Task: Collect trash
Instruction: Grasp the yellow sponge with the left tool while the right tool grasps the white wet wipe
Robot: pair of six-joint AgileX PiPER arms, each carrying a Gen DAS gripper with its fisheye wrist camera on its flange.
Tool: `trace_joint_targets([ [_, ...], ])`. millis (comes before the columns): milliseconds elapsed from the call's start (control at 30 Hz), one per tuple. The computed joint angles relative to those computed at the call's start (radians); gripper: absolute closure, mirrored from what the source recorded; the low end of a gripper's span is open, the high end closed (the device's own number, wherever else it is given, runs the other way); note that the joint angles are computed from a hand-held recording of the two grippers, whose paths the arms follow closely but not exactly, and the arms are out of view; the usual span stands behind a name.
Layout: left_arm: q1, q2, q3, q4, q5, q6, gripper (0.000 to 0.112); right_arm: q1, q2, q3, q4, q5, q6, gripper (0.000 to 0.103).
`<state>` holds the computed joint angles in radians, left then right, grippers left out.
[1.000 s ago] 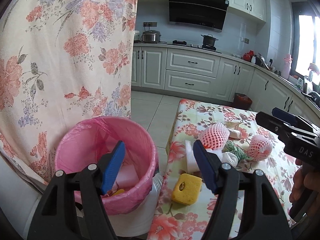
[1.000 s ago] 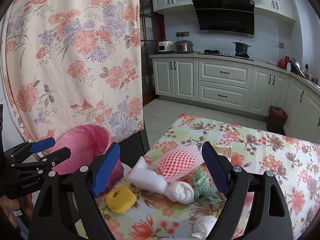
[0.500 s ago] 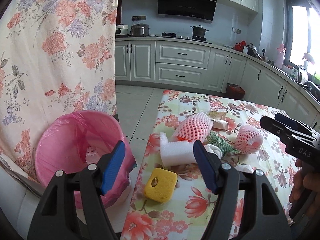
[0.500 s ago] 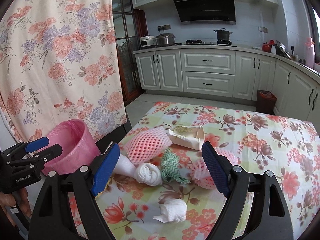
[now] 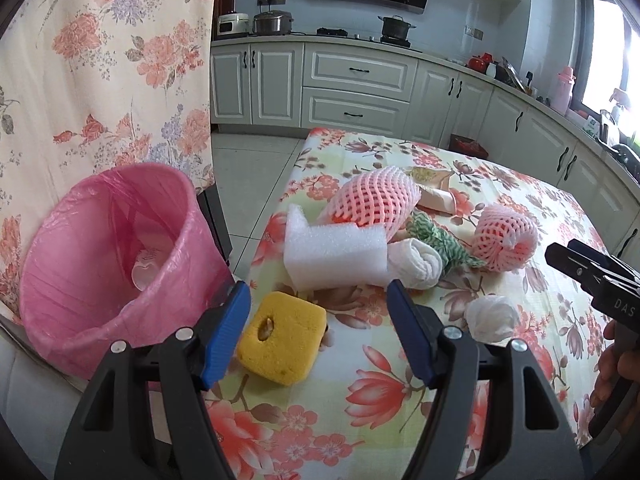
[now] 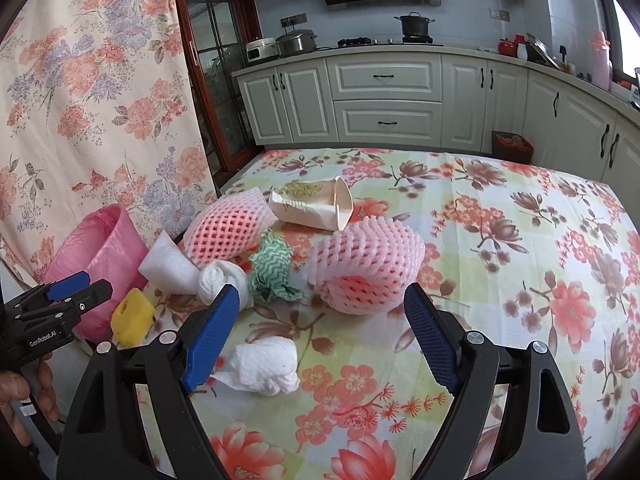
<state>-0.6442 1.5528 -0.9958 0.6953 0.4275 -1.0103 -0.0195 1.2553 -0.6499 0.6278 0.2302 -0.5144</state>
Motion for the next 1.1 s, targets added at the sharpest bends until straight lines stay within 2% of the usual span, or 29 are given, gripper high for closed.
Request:
trace_joint_targets([
  [300,0.049,0.074,0.028,-0.043,-0.061,0.016,0.044,0.078,0.072,0.035,-0.005,-0.019,0.004,0.023],
  [633,0.094,0.104,0.047,-0.108,-0.105,0.080,0.044,0.176,0.160,0.007,-0.356,-0.049,0.362,0.023],
  [800,0.100,0.119,0.042,-0.108,-0.095,0.088,0.044,0.208,0.187,-0.005,-0.513,-0.047,0.524,0.026],
  [933,0.089,0.133,0.031,-0.085,-0.065,0.082,0.045,0.224,0.203,-0.014,-0.569,-0.041,0.582,0.032],
  [967,0.088,0.135,0.030,-0.080,-0.058,0.078,0.047,0.227,0.205,-0.015,-0.578,-0.040,0.591,0.034],
  [1033,0.095,0.131,0.035,-0.093,-0.063,0.090,0.059,0.231,0.207,-0.017,-0.592,-0.037,0.604,0.040],
  [1100,0.097,0.126,0.038,-0.104,-0.063,0.110,0.061,0.234,0.212,-0.020,-0.583,-0.031,0.594,0.047],
])
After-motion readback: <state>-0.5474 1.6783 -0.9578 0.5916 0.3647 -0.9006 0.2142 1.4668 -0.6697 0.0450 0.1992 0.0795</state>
